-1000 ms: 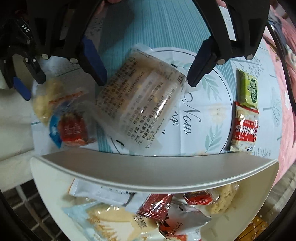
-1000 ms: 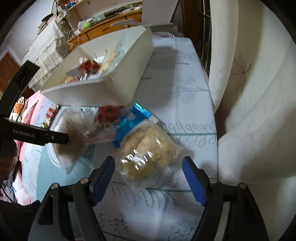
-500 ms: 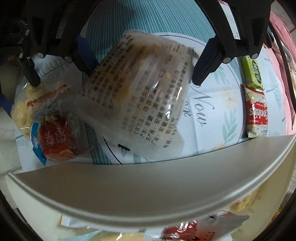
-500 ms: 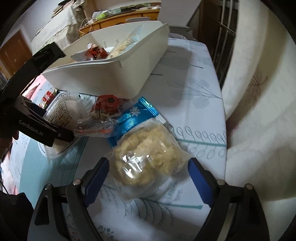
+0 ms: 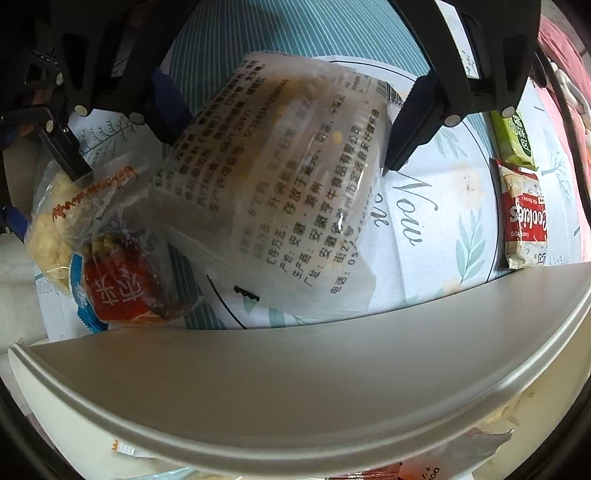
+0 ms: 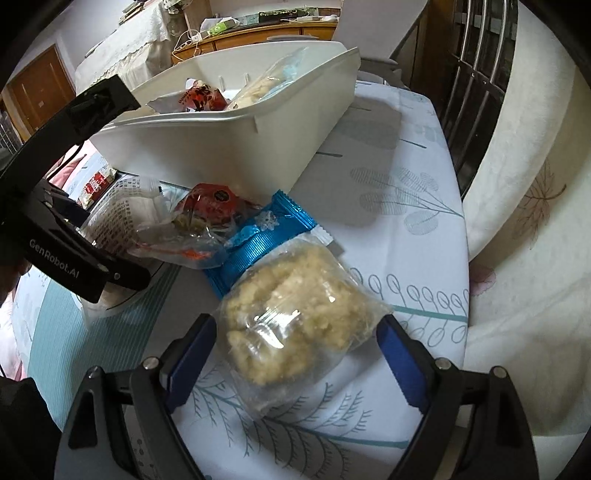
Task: Organize snacks
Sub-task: 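Grasp the clear printed bread pack with the left tool while the right tool grasps the puffed snack bag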
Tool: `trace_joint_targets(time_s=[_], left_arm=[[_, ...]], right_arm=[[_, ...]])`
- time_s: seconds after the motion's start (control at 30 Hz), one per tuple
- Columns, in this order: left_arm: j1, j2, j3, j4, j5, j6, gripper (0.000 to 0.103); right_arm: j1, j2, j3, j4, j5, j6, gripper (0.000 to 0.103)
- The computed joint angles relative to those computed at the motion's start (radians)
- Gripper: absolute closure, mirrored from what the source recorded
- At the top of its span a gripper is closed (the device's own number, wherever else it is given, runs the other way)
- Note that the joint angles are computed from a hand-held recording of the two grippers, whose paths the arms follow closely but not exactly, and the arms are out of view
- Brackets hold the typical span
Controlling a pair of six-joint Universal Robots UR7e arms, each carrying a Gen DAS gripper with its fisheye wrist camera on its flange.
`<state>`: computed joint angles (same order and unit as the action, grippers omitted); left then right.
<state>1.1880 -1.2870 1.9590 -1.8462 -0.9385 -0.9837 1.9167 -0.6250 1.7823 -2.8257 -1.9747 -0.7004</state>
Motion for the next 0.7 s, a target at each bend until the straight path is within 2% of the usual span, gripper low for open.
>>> trace_joint_targets(time_s=[0.1,0.2,0.43,0.6,0.7], left_arm=[[-0.019,-0.067,0.041,0.038,-0.009,-0.034,0.016],[-0.028,-0.081,0.045,0.061,-0.01,-0.052,0.022],[-0.065,-0.114,0.047,0.145,-0.007,-0.117,0.033],[-0.093,-0.163,0.063,0.192,-0.027,-0.183,0.034],[-0.117,-0.206,0.078,0.224,-0.038,-0.217,0.034]], right_arm=[[0.001,-0.002,-0.007,0.023,0.004,-0.01,0.025],[0.002,-0.003,-0.012,0.041,0.003,-0.005,0.032],[0.013,-0.013,-0.004,0.056,-0.017,0.025,0.037],[0.021,-0.036,0.016,0.073,-0.002,0.025,0.038],[0.029,-0.062,0.024,0.107,0.033,0.026,0.038]])
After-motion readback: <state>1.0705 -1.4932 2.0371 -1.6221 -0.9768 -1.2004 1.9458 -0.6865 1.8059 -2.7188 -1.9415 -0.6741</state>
